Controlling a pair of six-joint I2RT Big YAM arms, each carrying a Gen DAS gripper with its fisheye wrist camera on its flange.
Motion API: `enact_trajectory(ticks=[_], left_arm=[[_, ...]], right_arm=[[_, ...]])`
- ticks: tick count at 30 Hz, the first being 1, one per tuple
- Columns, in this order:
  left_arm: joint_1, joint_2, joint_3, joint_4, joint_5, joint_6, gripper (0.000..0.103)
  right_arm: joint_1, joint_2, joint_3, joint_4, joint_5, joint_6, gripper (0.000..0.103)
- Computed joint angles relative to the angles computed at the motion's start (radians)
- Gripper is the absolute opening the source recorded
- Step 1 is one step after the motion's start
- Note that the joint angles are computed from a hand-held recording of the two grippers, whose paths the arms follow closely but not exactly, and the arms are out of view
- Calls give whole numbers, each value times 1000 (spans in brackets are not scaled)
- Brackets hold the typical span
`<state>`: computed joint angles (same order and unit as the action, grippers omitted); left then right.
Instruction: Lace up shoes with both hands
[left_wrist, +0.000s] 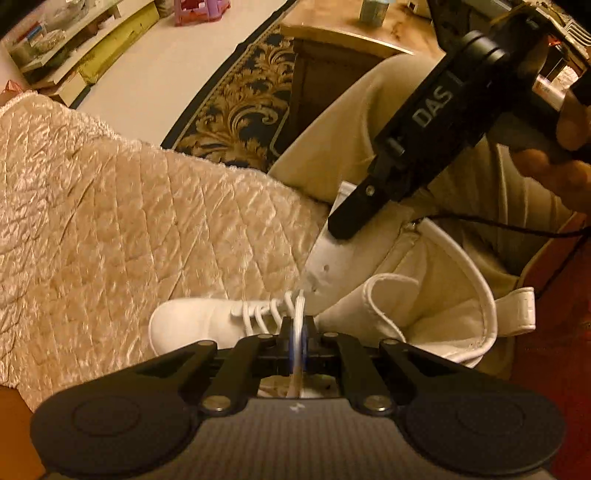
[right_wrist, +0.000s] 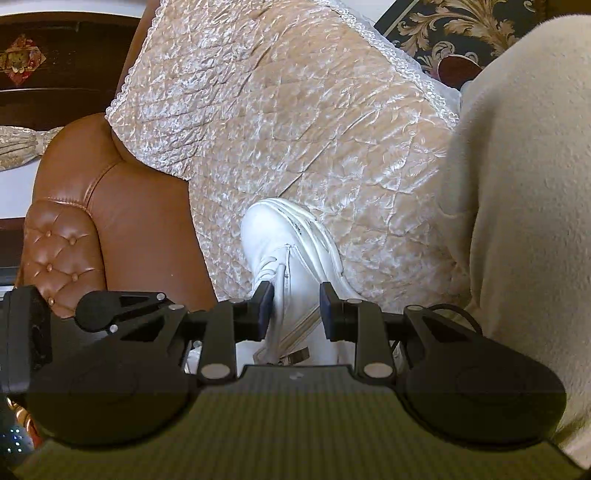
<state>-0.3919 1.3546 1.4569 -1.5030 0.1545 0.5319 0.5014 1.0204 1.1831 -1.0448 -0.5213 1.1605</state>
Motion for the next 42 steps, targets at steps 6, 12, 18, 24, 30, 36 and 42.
enact_trajectory(ticks=[6, 12, 18, 24, 30, 36, 42], left_arm=[[-2, 3, 1, 0, 16, 61, 4], [1, 28, 21, -37, 21, 118, 3], [-11, 52, 44, -80, -2, 198, 3], [1, 51, 37, -86, 10, 270, 3], [18, 44, 26, -84, 35, 319, 2], [34, 40, 22, -86, 56, 342, 2], [42, 37, 22, -85, 75, 365, 2]], right_arm=[[-11, -3, -7, 11, -18, -7, 32], [-17, 0, -13, 24, -44, -12, 32], [-20, 3, -15, 28, -60, -16, 33], [-18, 3, -19, 31, -65, -13, 38], [-16, 9, -17, 32, -71, -20, 39], [-14, 18, -8, 26, -75, -32, 39], [-11, 25, 2, 11, -69, -43, 41]])
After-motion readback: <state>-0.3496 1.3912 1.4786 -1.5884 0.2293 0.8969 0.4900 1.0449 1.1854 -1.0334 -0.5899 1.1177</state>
